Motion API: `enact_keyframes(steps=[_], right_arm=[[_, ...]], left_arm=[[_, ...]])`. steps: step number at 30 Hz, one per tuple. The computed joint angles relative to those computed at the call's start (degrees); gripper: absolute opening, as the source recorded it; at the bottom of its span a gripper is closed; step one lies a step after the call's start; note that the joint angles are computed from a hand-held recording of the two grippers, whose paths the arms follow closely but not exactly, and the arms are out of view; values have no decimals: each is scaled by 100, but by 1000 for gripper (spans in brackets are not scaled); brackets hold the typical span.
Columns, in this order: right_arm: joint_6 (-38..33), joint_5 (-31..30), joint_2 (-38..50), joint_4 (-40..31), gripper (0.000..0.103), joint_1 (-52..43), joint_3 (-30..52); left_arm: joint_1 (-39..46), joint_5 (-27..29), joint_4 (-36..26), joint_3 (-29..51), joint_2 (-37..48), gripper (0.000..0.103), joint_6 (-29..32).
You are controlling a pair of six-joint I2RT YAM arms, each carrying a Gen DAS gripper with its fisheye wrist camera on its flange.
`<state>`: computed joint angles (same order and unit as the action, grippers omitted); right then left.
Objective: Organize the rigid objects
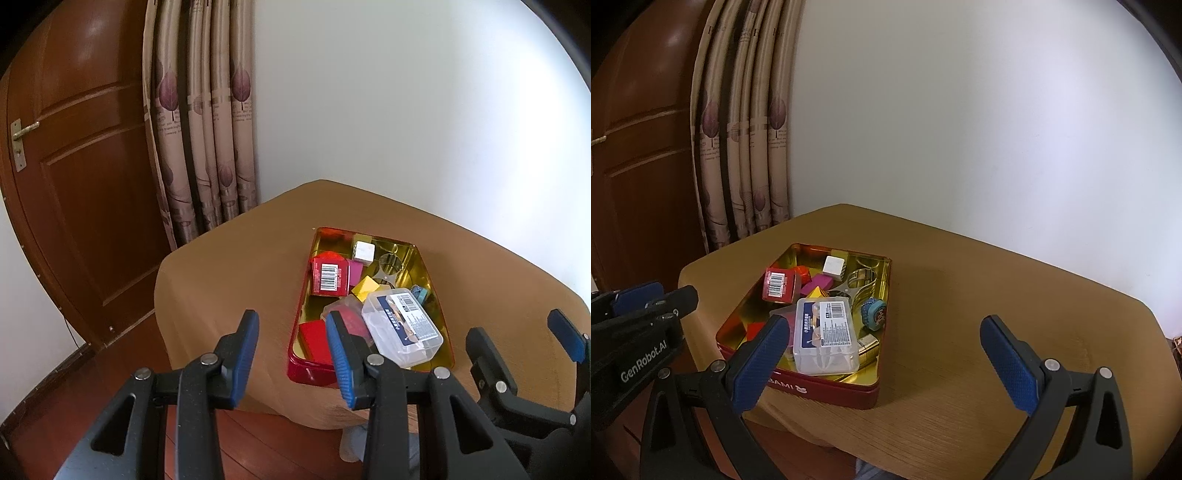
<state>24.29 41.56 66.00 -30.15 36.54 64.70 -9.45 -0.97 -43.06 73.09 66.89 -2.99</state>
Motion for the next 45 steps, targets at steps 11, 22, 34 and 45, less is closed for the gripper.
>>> enact_keyframes(steps=[11,22,34,45], right_arm=[[18,20,51,10,102,4,18],[-6,9,66,19,102,-7,47],[-11,3,74,26,102,-28,9],[12,-189,50,22,102,-183,-52]], left_arm=[[33,78,13,17,-3,39,50],[90,85,45,13,-76,39,143],[94,131,38,41,-41,39,206],[71,151,52,21,-59,39,263]])
